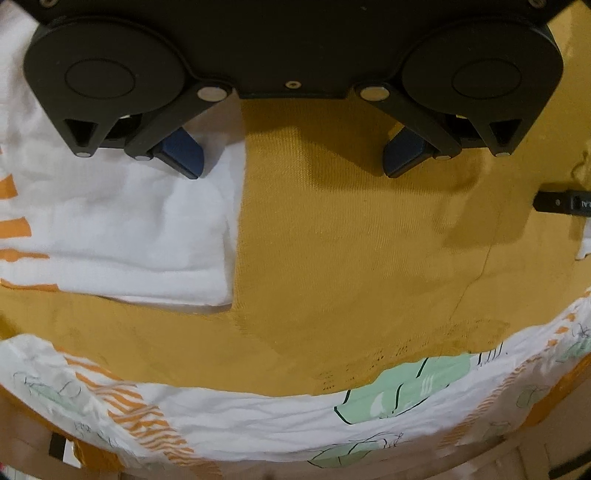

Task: Fold small clothes
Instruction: 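Move the right tool to the sleeve nearest it and grasp it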

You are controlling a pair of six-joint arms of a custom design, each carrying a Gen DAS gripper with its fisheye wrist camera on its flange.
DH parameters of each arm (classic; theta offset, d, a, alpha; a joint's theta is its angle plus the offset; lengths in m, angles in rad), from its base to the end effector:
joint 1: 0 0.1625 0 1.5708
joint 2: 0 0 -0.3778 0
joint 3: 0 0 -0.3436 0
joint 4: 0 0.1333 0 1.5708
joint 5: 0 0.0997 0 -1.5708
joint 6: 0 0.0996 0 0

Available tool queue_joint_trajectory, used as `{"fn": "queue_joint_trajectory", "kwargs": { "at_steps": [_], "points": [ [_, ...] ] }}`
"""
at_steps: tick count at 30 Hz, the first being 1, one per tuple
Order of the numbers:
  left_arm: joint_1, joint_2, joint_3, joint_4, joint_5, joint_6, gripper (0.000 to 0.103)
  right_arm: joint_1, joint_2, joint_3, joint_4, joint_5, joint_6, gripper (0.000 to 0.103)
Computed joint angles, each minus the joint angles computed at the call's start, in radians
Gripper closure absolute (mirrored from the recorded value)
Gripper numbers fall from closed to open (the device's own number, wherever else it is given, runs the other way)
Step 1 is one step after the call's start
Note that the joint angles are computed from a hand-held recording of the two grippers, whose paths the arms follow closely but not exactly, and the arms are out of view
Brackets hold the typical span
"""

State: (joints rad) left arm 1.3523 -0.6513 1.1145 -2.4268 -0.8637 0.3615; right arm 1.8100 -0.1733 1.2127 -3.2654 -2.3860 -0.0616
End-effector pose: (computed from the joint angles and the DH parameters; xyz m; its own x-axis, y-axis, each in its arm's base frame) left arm 0.0353 -0.7545 0.2062 -0.6738 0.2461 -0.6967 0.4689 0.8712 -0.1458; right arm 0.2171 -0.6335 -0.0620 -0.7582 0.2205 0.6136 -0.2350 0.7854 -0.5726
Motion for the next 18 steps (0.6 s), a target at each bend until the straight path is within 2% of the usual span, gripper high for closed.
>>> {"fn": "queue_joint_trajectory", "kwargs": {
  "at_steps": [2,5,7,11,14,18],
  "points": [
    [-0.003,0.001,-0.008,0.023,0.006,-0.011,0.001,-0.002,-0.005,0.008,-0.006,0.01,-0.002,0.0],
    [-0.01,0.004,-0.024,0.06,0.02,-0.029,0.003,-0.014,-0.053,0.038,0.064,0.061,0.024,0.0],
    [-0.018,-0.001,-0.027,0.075,0.022,-0.033,0.016,-0.024,-0.094,0.074,0.076,0.107,0.064,0.001],
    [-0.036,-0.029,0.006,0.009,-0.025,0.008,0.018,-0.041,-0.16,0.144,-0.043,0.133,0.121,0.001],
    [-0.047,-0.044,0.01,-0.056,-0.079,0.041,0.018,-0.055,-0.194,0.147,-0.101,0.078,0.088,0.001],
    [-0.042,-0.045,-0.016,-0.145,-0.163,0.013,0.018,-0.081,-0.21,0.087,-0.132,-0.04,0.01,0.001]
  ]
}}
